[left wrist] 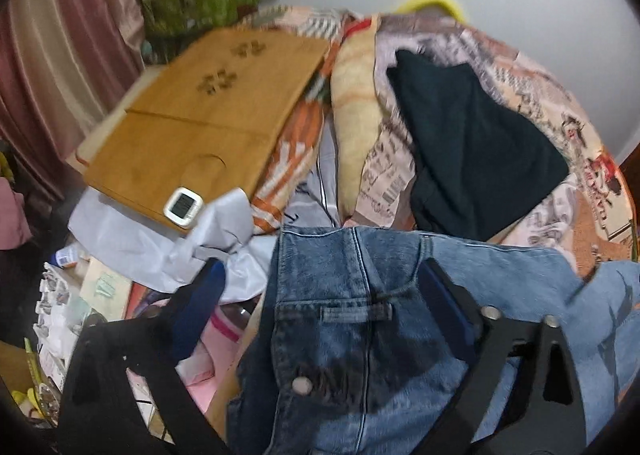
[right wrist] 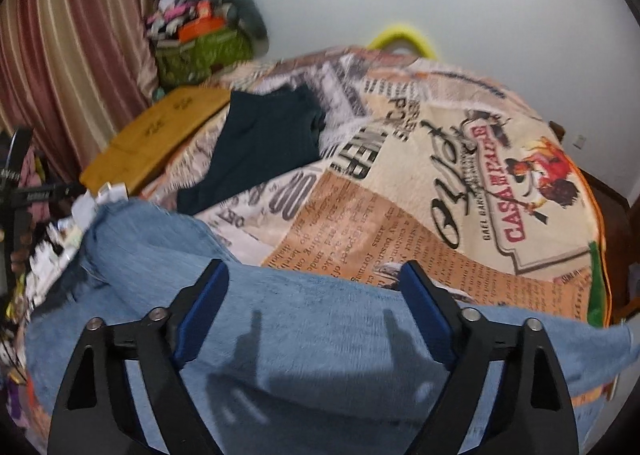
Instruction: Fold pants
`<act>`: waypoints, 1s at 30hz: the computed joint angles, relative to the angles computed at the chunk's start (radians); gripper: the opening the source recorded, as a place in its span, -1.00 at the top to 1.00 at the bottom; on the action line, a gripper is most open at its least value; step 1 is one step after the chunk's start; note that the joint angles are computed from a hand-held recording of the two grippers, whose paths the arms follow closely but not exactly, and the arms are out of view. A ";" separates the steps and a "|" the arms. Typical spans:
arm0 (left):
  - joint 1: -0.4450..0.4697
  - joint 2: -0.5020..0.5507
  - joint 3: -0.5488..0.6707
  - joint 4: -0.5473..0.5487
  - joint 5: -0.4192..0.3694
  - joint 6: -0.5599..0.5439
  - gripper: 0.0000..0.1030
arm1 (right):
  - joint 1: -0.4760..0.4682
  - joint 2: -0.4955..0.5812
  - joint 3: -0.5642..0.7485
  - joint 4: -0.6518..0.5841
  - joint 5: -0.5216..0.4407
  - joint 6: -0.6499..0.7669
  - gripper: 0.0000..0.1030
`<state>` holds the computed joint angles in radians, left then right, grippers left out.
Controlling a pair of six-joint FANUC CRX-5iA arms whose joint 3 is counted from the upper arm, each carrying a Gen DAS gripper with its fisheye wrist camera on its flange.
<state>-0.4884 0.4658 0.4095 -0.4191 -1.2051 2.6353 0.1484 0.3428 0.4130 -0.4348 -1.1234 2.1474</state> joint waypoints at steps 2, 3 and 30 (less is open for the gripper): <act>0.029 0.040 0.019 0.057 0.014 -0.054 -0.65 | 0.015 0.055 0.061 0.015 -0.051 -0.001 -0.49; 0.040 0.056 0.025 0.083 0.027 -0.074 -0.64 | 0.019 0.083 0.093 0.014 -0.078 0.002 -0.47; 0.033 0.183 0.142 0.140 -0.040 -0.249 0.75 | 0.089 0.279 0.328 -0.135 -0.451 0.037 0.82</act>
